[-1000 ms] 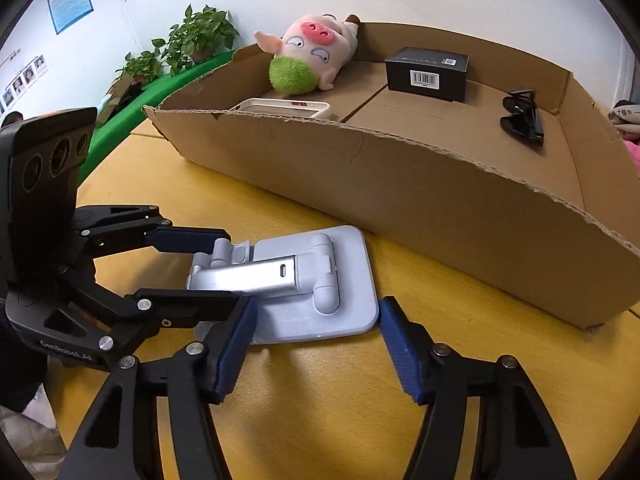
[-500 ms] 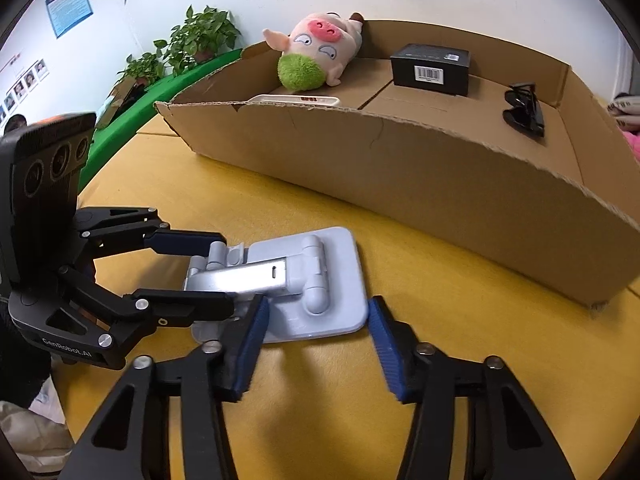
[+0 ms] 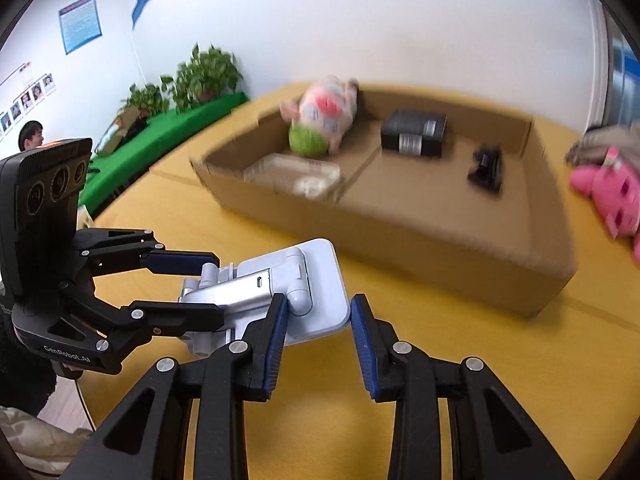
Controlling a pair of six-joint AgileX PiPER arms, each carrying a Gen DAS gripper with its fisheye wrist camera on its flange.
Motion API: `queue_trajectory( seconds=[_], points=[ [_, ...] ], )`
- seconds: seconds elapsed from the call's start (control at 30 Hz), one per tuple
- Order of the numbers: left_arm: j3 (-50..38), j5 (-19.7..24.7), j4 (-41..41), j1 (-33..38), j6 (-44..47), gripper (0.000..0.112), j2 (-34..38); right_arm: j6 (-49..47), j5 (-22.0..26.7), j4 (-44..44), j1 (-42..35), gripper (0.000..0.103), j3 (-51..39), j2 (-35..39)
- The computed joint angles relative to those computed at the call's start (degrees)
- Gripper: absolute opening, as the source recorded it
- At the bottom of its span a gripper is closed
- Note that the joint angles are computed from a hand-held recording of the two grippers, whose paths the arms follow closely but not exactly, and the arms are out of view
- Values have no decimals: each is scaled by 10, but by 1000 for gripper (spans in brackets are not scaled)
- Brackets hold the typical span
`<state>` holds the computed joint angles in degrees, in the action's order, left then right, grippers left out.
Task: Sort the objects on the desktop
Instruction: 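Lift the phone stand with the left gripper over the cardboard box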
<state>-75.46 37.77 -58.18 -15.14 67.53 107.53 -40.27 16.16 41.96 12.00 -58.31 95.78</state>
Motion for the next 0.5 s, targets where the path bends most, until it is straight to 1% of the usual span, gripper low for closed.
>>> queue_trajectory(
  seconds=[0.1,0.17,0.33,0.43,0.5],
  points=[
    [-56,15,30,-2,-36,47,-9,46,28,-59,-11,35,-40,-26],
    [-114,31,63,-7,-72,47,5,49,46,-70,-22,35,-70,-32],
    [-276,90,133,-15,-157,47,66,88,79,-109,-47,35,-154,-19],
    [-372,123,171,-20,-200,47,112,103,97,-121,-60,35,-198,-2],
    [-454,153,197,-25,-235,47,158,108,110,-125,-70,35,-233,21]
  ],
)
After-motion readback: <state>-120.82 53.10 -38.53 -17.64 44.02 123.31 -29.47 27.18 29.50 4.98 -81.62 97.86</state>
